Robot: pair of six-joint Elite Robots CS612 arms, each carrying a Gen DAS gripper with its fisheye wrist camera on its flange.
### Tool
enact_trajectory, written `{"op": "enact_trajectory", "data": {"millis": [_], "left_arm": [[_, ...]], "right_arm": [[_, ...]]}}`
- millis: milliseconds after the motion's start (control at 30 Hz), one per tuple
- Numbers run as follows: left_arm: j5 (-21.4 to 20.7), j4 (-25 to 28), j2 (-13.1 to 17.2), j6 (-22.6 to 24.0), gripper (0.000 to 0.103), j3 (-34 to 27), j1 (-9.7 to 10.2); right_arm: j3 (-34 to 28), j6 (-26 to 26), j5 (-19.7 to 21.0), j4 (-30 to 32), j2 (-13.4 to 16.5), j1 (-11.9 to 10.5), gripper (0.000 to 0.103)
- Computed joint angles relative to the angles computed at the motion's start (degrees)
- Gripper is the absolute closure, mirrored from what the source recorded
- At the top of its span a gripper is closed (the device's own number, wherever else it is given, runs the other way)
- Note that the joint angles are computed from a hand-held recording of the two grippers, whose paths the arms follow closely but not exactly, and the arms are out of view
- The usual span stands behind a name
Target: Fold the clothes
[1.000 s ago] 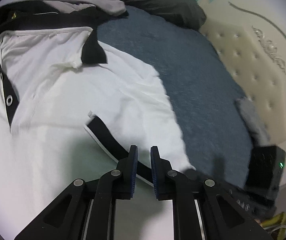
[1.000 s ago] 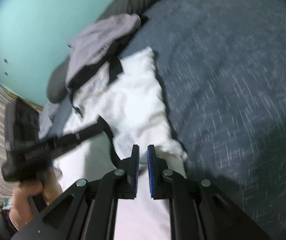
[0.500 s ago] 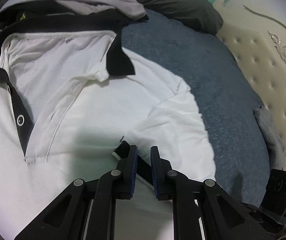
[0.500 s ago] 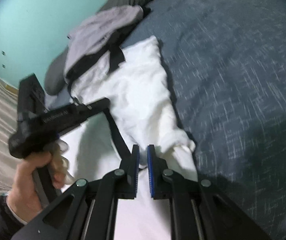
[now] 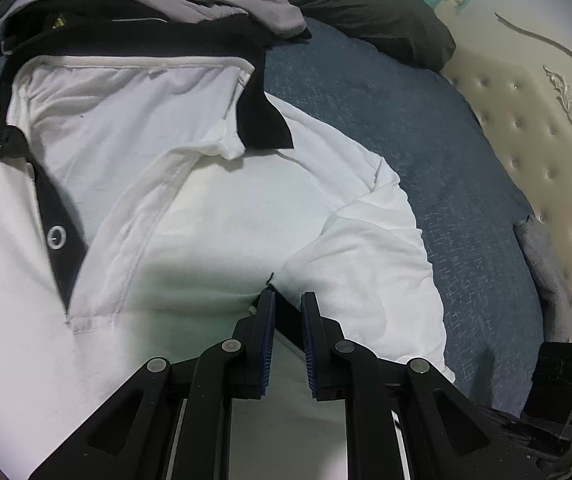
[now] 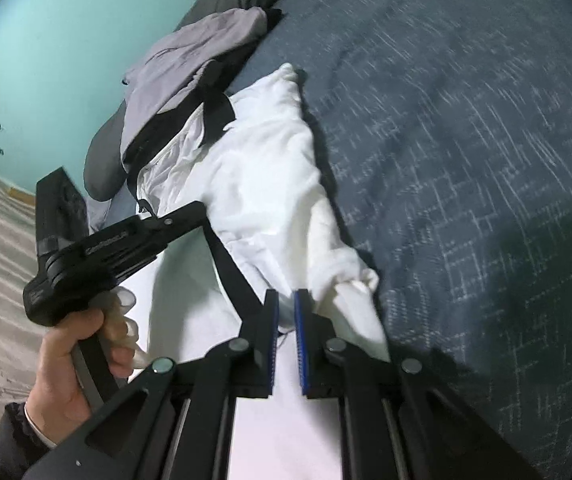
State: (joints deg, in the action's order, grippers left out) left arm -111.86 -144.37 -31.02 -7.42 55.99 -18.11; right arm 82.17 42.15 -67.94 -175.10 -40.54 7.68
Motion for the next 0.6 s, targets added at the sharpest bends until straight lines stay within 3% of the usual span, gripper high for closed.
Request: {"op": "enact_trajectory", "data": {"millis": [100, 233, 300, 600], "left_arm": [[-0.2, -1.0, -1.0, -1.2, 0.089, 1.4, 0.4], [-0.4, -3.7, -3.9, -2.5, 0.078, 5.7, 1.7], [0.1, -5.1, -5.3, -3.1, 0.077, 7.8, 2.48], [3.3, -8.3, -10.8, -5.9, 0.072, 16.0, 7.76]], "right_arm": [[0.6, 0.7, -1.0, -1.2, -0.6, 0.0, 0.095], [1.7, 2.6, -0.9, -5.9, -1.4, -0.2, 0.095], [2.0, 2.1, -1.1, -6.5, -1.8, 0.0, 0.095], [3.1, 1.3, -0.6, -6.5, -2.4, 1.9, 0.095]]}}
